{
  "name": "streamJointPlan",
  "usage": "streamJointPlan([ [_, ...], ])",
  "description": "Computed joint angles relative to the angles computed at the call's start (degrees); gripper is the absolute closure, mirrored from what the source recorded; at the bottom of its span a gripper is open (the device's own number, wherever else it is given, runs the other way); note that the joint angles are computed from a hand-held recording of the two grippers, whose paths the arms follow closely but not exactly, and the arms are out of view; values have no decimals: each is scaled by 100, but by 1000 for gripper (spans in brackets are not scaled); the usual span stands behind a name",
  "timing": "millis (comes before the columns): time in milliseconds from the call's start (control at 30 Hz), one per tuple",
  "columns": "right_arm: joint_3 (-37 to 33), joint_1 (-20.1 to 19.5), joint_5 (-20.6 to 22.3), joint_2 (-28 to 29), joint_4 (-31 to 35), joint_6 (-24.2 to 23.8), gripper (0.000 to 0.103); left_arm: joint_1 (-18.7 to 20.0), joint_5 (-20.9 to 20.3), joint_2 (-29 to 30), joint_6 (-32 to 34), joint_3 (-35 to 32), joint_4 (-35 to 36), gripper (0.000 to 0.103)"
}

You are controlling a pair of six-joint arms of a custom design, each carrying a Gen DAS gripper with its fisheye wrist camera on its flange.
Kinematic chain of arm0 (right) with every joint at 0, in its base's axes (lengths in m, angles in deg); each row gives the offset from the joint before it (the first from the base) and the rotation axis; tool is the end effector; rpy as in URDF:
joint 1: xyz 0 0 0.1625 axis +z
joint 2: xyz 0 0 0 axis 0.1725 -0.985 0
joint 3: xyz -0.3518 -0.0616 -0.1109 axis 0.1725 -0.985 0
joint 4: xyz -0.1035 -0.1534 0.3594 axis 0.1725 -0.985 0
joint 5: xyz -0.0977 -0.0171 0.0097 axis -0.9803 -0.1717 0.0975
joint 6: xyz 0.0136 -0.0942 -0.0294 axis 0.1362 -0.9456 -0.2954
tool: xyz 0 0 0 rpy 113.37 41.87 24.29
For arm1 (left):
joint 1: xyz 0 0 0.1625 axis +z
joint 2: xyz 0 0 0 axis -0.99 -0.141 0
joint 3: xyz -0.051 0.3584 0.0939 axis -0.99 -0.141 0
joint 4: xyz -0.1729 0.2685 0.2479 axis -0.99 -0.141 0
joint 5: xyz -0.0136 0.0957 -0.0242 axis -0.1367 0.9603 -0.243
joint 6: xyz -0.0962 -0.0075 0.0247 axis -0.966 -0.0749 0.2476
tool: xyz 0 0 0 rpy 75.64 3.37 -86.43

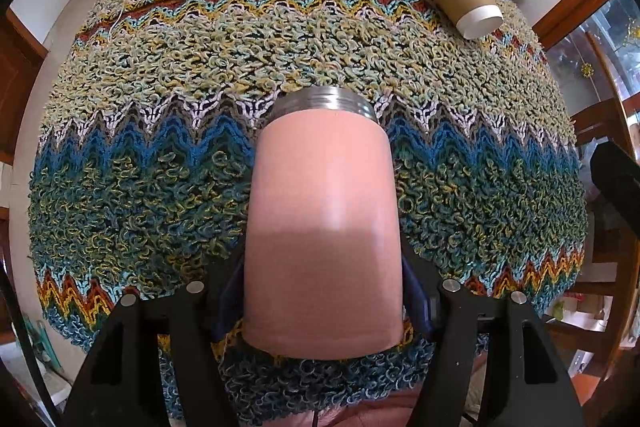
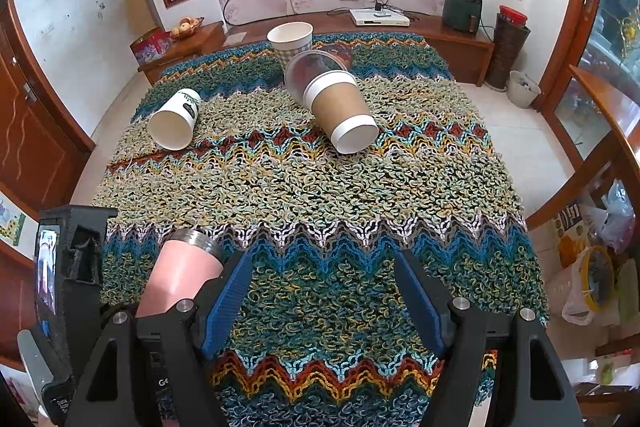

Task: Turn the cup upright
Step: 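Lift the pink thermos with the left gripper and carry it toward the right gripper, then grasp the pink thermos with the right gripper while the left gripper releases it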

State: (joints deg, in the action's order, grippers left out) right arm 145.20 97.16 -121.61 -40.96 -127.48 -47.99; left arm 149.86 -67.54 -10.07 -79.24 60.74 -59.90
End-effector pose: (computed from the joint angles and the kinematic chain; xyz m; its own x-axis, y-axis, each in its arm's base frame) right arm 0.2843 -0.7266 0.0906 -0.7499 0.2055 0.6288 -0.2114 0.8262 -0.5222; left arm -0.1238 -0.8218 0.1635 -0.7601 0.2267 -0.6089 0.2803 0.9599 0.0076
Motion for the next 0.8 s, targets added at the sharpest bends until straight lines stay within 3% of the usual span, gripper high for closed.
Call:
streamJointPlan([
  [167, 8, 5, 1, -5, -6, -4, 29, -15, 23, -67, 4, 128, -129, 32],
  [267, 40, 21, 3, -19, -27, -8, 29, -59, 120, -213, 109, 406, -426, 17],
  [533, 122, 72, -20, -54, -151, -58, 29, -80, 183, -322, 99, 542, -531, 17],
  [800, 90, 56, 199, -55, 64, 50, 29, -138, 396, -784, 299, 1158, -982, 17],
])
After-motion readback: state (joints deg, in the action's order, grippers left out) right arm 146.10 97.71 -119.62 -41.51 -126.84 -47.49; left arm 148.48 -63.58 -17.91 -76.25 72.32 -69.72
